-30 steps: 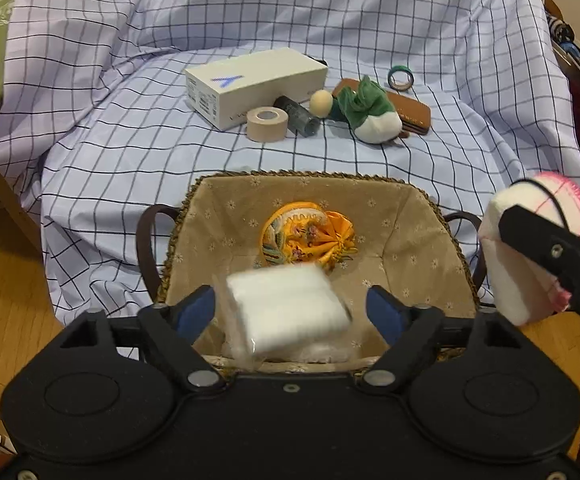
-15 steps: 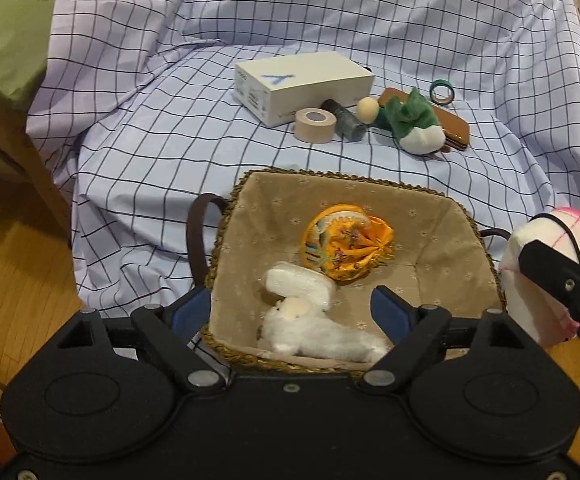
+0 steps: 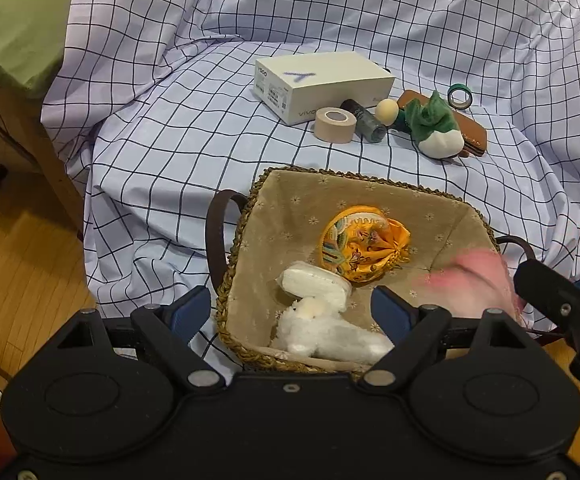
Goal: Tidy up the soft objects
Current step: 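Drop the white packet with the left gripper while the right drops the towel bundle, then withdraw both tools from the basket toward the remaining items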
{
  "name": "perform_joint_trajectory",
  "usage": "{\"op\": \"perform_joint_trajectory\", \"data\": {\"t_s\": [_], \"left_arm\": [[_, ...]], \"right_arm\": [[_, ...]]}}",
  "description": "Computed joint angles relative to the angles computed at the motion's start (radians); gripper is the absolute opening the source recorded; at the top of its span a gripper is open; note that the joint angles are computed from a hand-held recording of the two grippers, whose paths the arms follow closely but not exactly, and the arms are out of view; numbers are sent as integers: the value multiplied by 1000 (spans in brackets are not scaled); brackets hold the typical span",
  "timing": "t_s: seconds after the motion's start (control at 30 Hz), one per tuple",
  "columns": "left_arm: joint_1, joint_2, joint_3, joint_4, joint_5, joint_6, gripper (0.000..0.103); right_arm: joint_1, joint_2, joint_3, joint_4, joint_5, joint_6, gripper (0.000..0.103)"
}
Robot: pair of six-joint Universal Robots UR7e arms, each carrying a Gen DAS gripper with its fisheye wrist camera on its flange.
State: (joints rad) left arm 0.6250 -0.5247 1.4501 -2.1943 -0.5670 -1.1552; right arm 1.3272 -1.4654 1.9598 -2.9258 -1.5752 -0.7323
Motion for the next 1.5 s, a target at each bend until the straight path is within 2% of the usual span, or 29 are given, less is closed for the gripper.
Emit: {"op": "perform_joint_trajectory", "data": {"t_s": [1.5], "left_arm": [[9, 6, -27, 78, -32, -22, 84]], "right_arm": [[7, 19, -34, 44, -64, 39, 82]]}}
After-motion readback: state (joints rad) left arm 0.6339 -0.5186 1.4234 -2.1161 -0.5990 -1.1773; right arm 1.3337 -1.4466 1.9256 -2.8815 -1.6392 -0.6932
